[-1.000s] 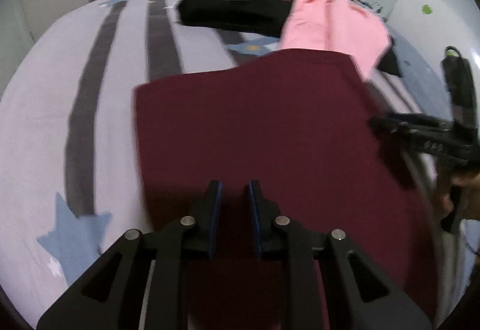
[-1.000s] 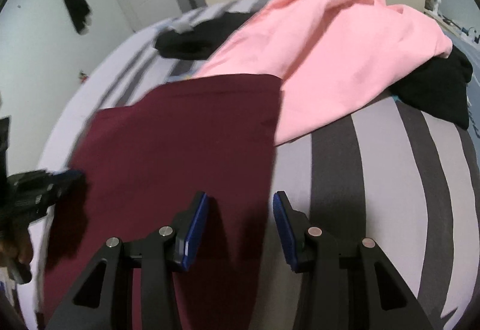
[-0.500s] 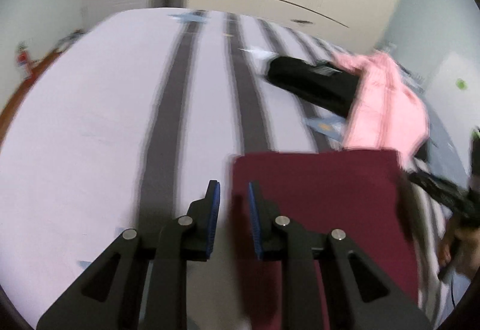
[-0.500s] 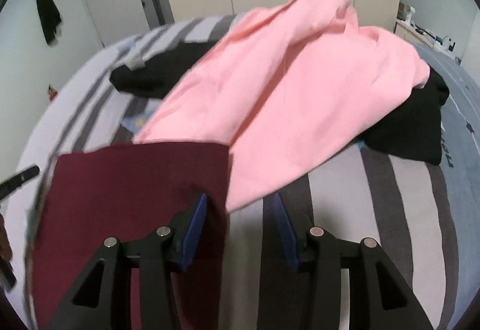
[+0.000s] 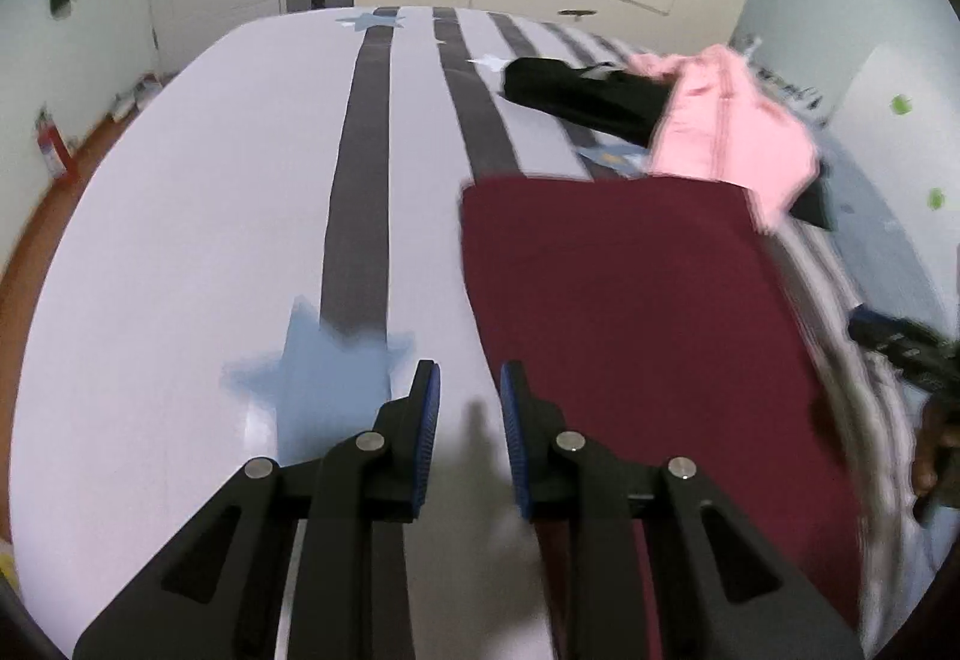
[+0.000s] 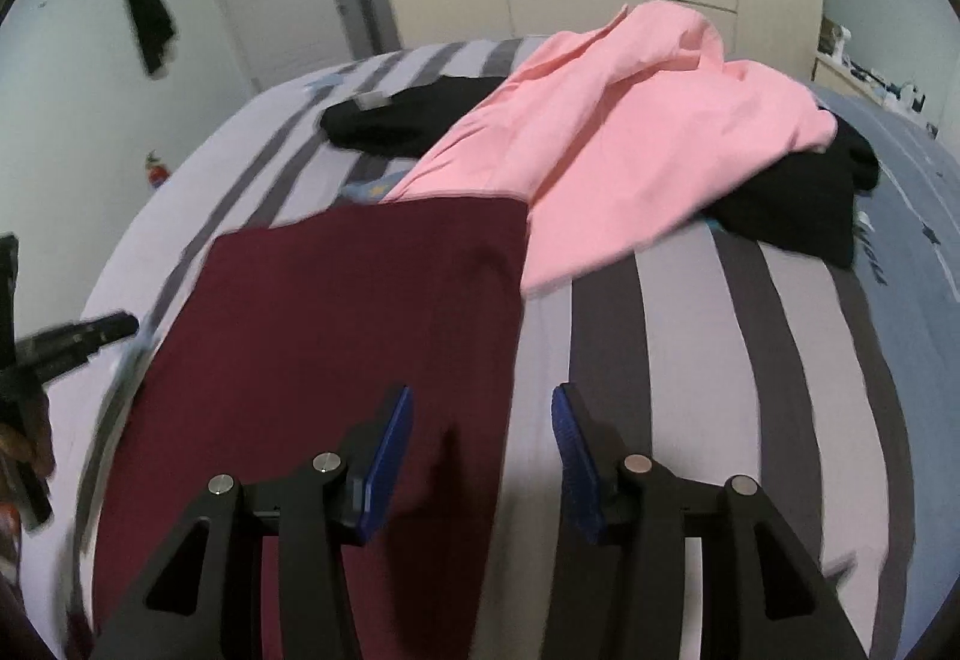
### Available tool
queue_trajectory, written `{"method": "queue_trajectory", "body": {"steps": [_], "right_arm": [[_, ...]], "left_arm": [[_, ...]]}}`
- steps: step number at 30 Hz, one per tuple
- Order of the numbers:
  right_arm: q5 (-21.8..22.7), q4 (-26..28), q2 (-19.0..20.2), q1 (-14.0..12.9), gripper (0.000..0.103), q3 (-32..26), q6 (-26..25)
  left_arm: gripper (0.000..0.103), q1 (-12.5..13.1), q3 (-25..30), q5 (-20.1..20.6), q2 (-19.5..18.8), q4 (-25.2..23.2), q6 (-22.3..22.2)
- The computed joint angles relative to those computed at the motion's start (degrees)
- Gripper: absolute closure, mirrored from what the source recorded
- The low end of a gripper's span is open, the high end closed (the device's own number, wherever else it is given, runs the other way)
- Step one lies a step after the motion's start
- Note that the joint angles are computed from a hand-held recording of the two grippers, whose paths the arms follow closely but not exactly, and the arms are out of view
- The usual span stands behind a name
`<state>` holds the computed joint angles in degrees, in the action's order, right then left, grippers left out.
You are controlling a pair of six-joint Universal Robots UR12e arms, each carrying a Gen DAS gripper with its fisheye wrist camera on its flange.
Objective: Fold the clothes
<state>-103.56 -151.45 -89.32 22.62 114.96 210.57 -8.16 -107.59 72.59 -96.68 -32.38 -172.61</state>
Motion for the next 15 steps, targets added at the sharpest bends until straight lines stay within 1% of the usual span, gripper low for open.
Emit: {"method": "queue_trajectory", "body": {"steps": [2,3,4,5,6,7,8,11,12,13,14,15], "right_arm": [[0.29,0.95,-2.37,1.83,0.059,1.87,0.73],[0.08,1.87,-3.64,3.10,0.059,2.77,1.58],[-0.32,2.98,-4.93,4.57,0.059,3.61,2.67],[-0.46,3.74,-6.05,5.78,0.058,4.38,3.94],[-0.56,4.49,-7.06,6.94,0.058,5.06,5.40],[-0.93,5.60,-8.16,8.49,0.058,5.70,7.36],[-1.31,6.58,-9.13,10.02,0.058,6.24,9.55],[-2.44,10.20,-11.62,15.20,0.058,7.32,17.06],[-2.73,11.37,-12.12,16.69,0.059,7.42,19.26],[-2.92,12.54,-12.55,18.34,0.058,7.47,21.69],[-3.07,13.69,-12.90,20.07,0.058,7.47,24.23],[-3.26,14.48,-13.02,21.74,0.058,7.40,26.72]], "left_arm": [[0.080,2.53,-4.68,-3.61,5.71,-2.33,-1.17],[0.073,3.46,-6.89,-4.17,8.35,-3.25,-2.00],[0.066,4.47,-9.18,-4.17,11.20,-4.00,-2.82],[0.062,5.58,-11.38,-4.17,14.13,-4.94,-3.55],[0.056,6.80,-13.47,-4.22,17.16,-6.14,-4.17],[0.054,8.01,-15.89,-3.33,21.02,-7.85,-4.62],[0.054,8.83,-17.23,-3.14,23.28,-9.14,-5.04],[0.054,12.31,-21.66,-5.20,32.36,-15.91,-5.04],[0.054,12.84,-22.38,-5.57,33.74,-17.05,-4.72],[0.054,13.79,-23.19,-6.72,36.23,-19.92,-3.37],[0.054,13.48,-23.76,-6.99,37.71,-21.39,-2.45],[0.054,12.80,-24.04,-6.81,38.32,-21.74,-2.03]]}}
